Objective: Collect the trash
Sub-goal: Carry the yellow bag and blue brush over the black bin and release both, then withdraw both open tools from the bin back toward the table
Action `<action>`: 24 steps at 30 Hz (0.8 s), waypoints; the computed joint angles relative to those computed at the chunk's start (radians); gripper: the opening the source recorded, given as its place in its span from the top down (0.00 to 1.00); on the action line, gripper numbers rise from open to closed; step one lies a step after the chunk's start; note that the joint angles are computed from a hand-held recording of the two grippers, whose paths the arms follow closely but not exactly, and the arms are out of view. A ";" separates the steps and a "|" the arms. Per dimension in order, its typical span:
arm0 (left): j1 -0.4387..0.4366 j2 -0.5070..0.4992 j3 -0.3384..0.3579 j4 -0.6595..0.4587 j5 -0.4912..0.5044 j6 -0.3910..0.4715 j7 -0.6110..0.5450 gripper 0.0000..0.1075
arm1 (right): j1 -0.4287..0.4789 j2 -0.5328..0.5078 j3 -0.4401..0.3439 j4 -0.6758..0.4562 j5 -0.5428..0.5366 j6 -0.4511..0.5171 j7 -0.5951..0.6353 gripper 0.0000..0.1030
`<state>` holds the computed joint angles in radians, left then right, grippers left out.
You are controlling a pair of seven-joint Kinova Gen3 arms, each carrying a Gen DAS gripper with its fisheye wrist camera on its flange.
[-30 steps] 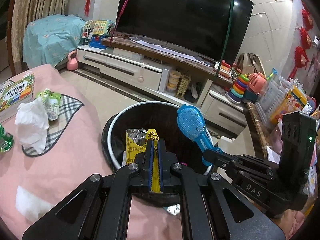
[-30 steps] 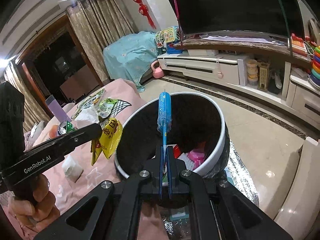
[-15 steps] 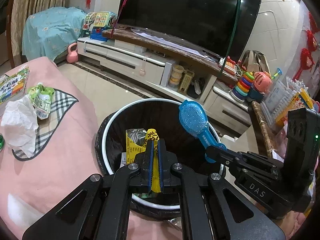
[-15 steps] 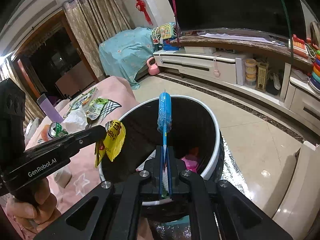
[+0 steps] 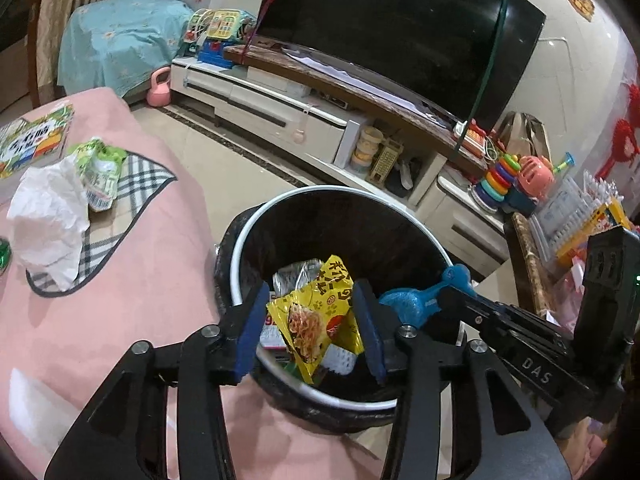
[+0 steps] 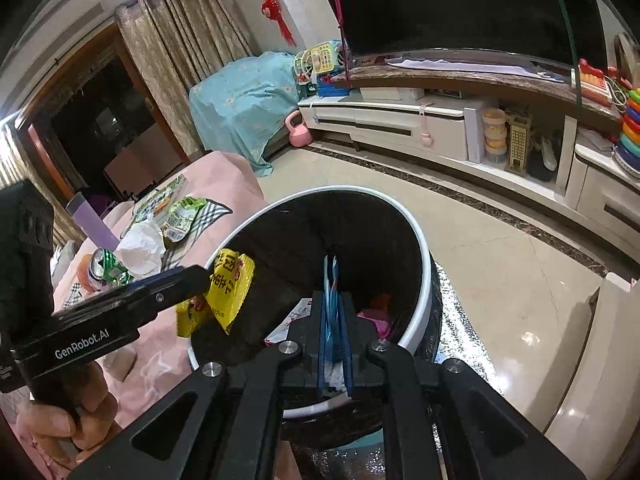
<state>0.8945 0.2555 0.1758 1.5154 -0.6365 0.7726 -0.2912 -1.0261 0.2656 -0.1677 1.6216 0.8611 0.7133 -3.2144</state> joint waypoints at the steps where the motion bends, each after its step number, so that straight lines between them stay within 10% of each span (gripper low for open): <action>1: -0.002 -0.002 -0.001 0.005 0.004 0.000 0.004 0.53 | -0.006 -0.001 0.002 0.000 0.008 0.005 -0.010 0.82; 4: -0.006 -0.005 -0.001 0.013 0.006 0.003 0.008 0.53 | -0.013 0.003 0.000 -0.007 0.021 0.018 -0.019 0.64; 24: 0.013 -0.043 0.002 0.054 -0.009 0.007 0.038 0.44 | -0.046 -0.047 -0.056 0.032 0.209 0.115 -0.253 0.57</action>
